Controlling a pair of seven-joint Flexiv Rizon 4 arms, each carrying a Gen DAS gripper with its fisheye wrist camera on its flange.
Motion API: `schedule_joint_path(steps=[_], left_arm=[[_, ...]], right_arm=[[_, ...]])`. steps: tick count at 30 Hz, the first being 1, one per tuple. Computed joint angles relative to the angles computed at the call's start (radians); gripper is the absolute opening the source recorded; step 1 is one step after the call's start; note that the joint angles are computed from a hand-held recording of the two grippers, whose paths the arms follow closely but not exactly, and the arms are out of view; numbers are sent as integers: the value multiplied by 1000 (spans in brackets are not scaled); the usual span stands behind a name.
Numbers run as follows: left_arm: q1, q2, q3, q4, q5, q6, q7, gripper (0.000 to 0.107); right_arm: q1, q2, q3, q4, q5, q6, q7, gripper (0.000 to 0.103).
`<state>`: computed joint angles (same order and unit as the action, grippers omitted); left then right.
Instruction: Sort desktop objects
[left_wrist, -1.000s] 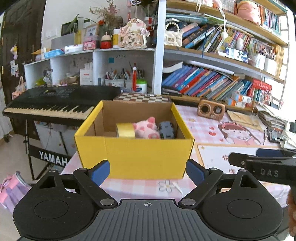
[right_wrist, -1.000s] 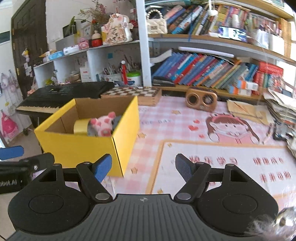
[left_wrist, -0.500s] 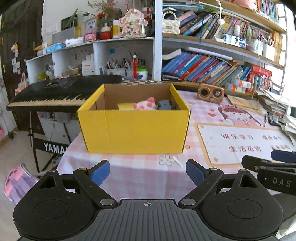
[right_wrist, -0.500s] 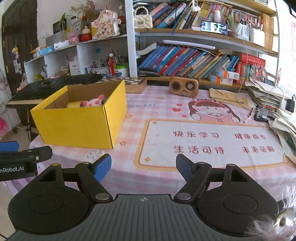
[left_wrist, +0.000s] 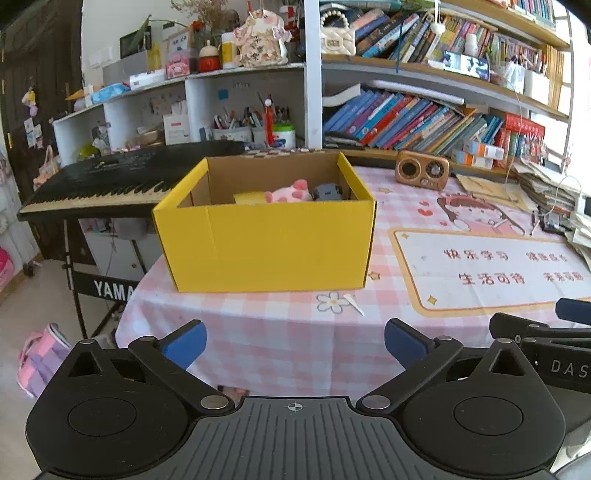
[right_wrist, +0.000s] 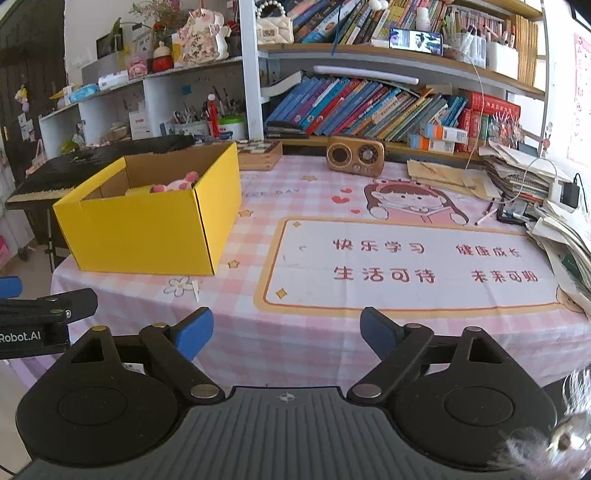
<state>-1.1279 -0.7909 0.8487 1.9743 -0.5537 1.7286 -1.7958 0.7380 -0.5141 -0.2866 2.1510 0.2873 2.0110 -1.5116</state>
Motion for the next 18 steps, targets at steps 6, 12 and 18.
schedule_joint_path(steps=[6, 12, 18], left_arm=[[20, 15, -17, -5, 32, -19, -13, 103], [54, 34, -50, -9, 73, -23, -27, 103], [90, 55, -85, -10, 110, -24, -32, 103]], right_arm=[[27, 0, -37, 2, -2, -35, 9, 94], [36, 3, -54, 12, -14, -43, 28, 99], [43, 4, -66, 17, -30, -58, 46, 100]])
